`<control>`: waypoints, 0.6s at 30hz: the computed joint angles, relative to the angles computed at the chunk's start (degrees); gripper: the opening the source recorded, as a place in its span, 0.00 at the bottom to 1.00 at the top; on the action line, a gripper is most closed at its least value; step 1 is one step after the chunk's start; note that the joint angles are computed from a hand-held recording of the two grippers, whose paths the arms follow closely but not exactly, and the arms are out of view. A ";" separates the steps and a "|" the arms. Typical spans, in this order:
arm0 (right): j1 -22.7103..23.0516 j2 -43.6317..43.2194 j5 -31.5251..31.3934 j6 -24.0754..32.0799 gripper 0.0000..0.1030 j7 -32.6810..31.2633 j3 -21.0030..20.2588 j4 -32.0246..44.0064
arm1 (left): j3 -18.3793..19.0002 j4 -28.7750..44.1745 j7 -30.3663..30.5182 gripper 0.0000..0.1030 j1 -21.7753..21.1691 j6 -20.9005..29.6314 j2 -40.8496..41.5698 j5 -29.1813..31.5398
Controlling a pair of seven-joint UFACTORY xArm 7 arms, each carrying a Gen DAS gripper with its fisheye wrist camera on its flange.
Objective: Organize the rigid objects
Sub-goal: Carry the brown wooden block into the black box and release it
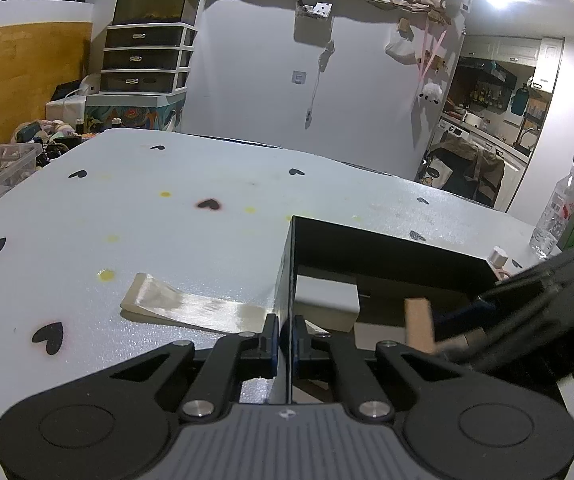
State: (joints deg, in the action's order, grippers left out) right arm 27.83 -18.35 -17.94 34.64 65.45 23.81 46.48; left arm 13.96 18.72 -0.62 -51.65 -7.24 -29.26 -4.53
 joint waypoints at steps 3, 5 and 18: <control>-2.55 -1.35 -4.59 0.32 0.46 4.81 2.08 -0.17 | 0.09 0.00 -0.03 0.06 -0.09 -0.06 0.01 0.03; -2.90 -1.69 -5.92 1.49 0.44 5.72 2.41 0.22 | -0.16 0.00 -0.13 0.06 0.15 -0.04 0.02 0.06; 2.40 -2.63 1.73 3.11 0.43 -8.60 0.25 -0.87 | -1.04 0.12 -0.72 0.06 0.87 -0.02 0.20 0.22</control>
